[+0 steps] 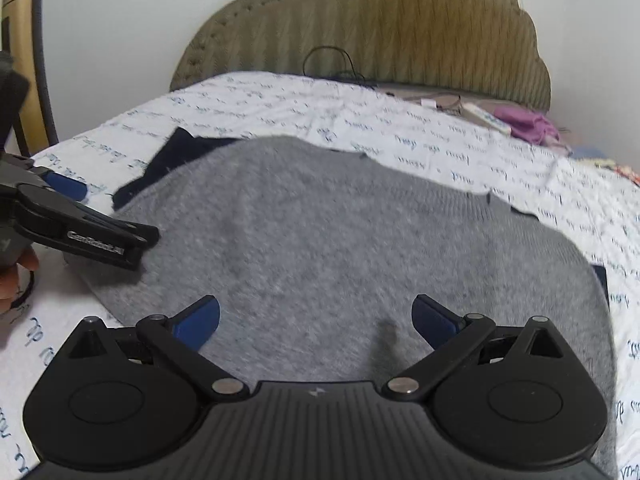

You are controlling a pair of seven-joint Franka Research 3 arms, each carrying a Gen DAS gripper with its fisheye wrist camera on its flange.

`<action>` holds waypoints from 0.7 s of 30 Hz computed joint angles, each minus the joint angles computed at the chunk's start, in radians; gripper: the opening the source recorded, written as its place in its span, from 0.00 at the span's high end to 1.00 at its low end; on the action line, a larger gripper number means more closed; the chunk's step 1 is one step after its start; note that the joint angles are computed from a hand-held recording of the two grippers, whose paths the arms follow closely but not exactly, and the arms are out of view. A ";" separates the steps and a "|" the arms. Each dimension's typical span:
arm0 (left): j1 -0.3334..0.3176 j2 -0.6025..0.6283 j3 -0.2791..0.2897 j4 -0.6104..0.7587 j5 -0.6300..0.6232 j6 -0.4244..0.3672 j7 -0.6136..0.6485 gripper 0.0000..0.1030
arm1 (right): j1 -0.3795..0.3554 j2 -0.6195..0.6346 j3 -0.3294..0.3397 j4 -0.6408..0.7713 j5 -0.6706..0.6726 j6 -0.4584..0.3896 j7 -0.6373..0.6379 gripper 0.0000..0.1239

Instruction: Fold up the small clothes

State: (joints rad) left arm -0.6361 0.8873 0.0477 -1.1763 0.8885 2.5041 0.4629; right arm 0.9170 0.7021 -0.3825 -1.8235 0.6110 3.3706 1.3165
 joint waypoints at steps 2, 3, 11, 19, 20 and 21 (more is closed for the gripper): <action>0.000 -0.002 0.000 0.000 0.000 0.000 0.000 0.00 | 0.014 0.003 -0.007 0.002 -0.003 0.008 -0.010 0.17; 0.000 -0.004 0.000 -0.001 0.000 0.001 0.001 0.01 | 0.033 0.010 -0.025 0.006 0.004 0.006 -0.015 0.17; 0.033 -0.035 0.004 -0.022 0.003 0.061 -0.047 0.01 | 0.116 0.033 -0.089 0.008 0.026 0.020 -0.049 0.17; 0.256 0.044 -0.187 0.085 -0.342 0.185 0.142 0.02 | 0.147 0.055 -0.062 0.031 0.054 0.056 -0.196 0.17; 0.267 0.066 -0.198 0.117 -0.376 0.183 0.166 0.02 | 0.189 0.080 -0.103 0.044 0.078 0.049 -0.219 0.17; 0.275 0.091 -0.208 0.150 -0.406 0.182 0.194 0.02 | 0.240 0.113 -0.154 0.057 0.108 0.043 -0.237 0.17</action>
State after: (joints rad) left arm -0.3610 0.9779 -0.1604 -1.0265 0.4827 2.6865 0.6568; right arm 1.1571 0.8154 -0.5370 -1.7668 0.7194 3.4141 1.0799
